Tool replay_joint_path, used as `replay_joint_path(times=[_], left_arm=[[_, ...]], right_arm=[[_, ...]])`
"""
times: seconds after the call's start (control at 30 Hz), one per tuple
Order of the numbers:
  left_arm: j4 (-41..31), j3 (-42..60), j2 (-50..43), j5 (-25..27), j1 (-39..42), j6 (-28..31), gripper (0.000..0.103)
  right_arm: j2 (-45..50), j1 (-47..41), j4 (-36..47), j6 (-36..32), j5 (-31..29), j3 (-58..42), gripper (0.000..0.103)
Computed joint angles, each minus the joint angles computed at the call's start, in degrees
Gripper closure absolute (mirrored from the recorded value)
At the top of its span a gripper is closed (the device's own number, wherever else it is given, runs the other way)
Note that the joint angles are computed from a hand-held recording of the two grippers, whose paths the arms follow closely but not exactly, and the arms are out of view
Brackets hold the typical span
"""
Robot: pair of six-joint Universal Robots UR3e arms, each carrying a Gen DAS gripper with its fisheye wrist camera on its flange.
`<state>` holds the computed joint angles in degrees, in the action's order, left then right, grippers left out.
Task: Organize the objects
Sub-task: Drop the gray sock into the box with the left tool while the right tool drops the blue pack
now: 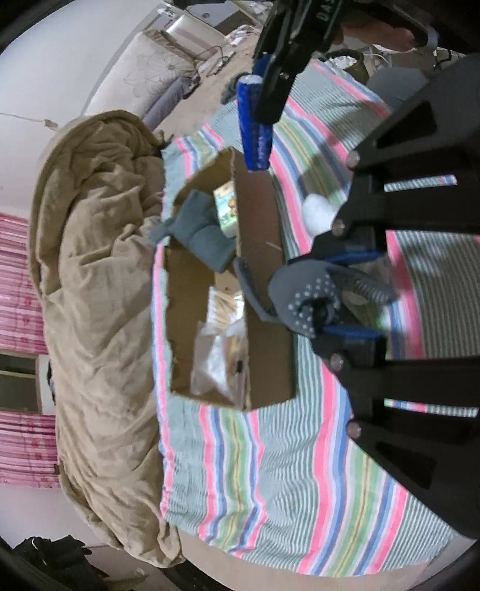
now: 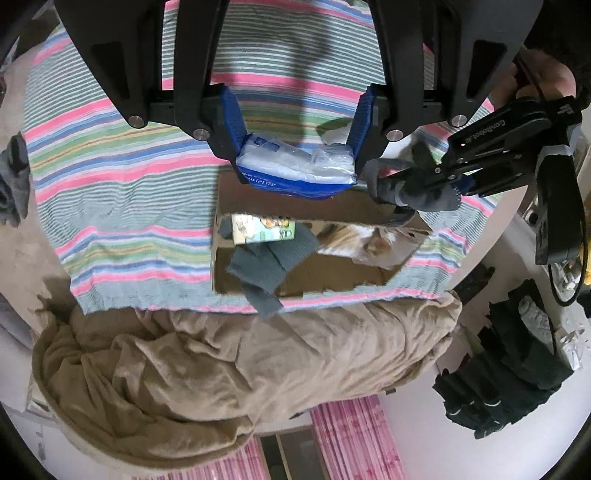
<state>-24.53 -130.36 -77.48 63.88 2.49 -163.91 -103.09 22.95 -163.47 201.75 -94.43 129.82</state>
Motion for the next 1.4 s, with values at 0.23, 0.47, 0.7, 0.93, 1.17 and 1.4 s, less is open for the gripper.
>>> replay_joint_path(times=[0.23,0.47,0.7,0.93,1.17,1.4], left_arm=[[-6.2,1.9,6.6,-4.7,4.2,1.7,0.076],[-5.3,6.0,5.1,-5.7,3.4,1.0,0.076],[0.9,12.4,-4.2,-2.6,-1.6,-2.3,0.076],[5.0,18.1,-13.7,0.5,-4.8,-5.0,0.076],[7.7,22.9,-21.6,2.5,-7.1,-7.2,0.076],[8.9,26.9,-28.7,3.6,-8.8,-8.3,0.076]], right_arm=[[-1.5,0.1,2.4,-0.6,-1.7,-3.1,0.051],[0.1,-1.1,2.6,-2.3,-1.9,-6.0,0.051],[4.0,-3.0,0.9,-4.5,-1.8,-9.0,0.051],[9.0,-6.5,-2.8,-5.9,-0.5,-9.8,0.051],[15.1,-8.6,-7.3,-7.2,0.4,-12.1,0.051],[21.0,-8.3,-12.2,-8.1,-0.5,-13.6,0.048]])
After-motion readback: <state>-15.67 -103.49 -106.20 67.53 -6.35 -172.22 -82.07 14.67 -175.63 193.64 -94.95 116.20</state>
